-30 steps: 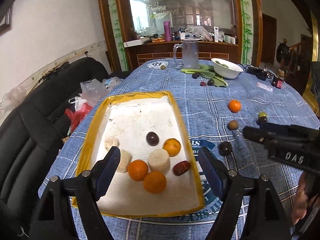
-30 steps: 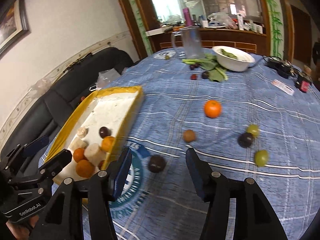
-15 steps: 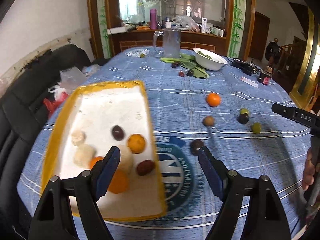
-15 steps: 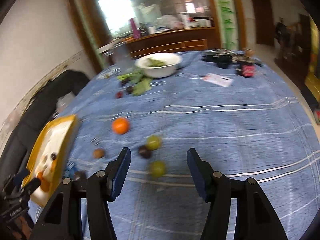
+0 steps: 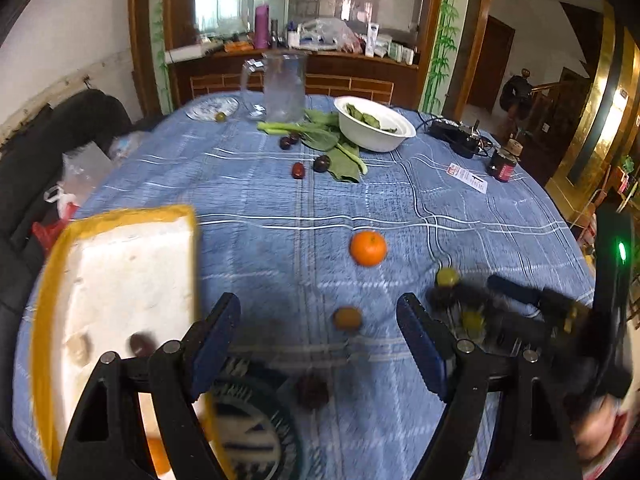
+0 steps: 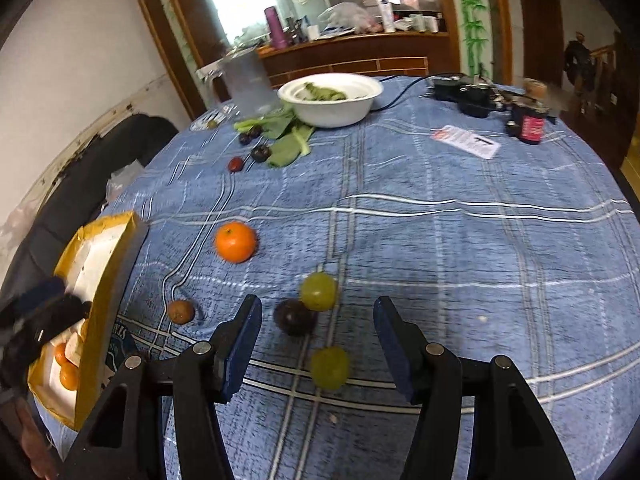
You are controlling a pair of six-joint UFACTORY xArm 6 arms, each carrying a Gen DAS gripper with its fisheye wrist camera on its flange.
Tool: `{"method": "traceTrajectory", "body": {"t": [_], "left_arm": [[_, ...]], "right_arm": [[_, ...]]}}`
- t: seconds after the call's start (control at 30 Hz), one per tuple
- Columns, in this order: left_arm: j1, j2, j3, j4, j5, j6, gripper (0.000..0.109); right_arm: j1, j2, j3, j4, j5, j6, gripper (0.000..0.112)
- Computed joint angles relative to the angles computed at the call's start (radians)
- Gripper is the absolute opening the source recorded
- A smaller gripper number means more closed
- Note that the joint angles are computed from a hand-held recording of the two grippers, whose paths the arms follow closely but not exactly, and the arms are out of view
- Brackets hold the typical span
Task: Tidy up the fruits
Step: 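Move both tools back from the tray toward the remaining fruits, then grasp a mandarin orange with the left tool while the right grasps a dark plum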
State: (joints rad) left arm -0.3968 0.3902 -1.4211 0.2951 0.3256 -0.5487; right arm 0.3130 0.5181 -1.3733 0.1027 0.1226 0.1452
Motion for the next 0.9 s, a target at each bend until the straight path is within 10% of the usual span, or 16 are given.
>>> {"method": "traceTrajectory", "body": {"t": [0.2, 0.43, 0.73, 0.9], "left_arm": [[-0.009, 0.257, -0.353, -0.301, 0.180, 0.241, 0.079], [-0.026, 0.508, -0.708, -0.211, 0.320, 0.244, 0.077], [-0.043, 0.545, -0.722, -0.146, 0.288, 0.285, 0.034], [-0.040, 0.522, -0.691, -0.146, 0.273, 0.247, 0.034]], "right_arm": [[0.007, 0.054, -0.065, -0.024, 0.038, -0.013, 0.061], [0.005, 0.096, -0.113, -0.099, 0.072, 0.033, 0.051], [0.002, 0.089, -0.095, -0.091, 0.053, 0.032, 0.042], [0.011, 0.079, -0.080, 0.045, 0.040, -0.081, 0.036]]}}
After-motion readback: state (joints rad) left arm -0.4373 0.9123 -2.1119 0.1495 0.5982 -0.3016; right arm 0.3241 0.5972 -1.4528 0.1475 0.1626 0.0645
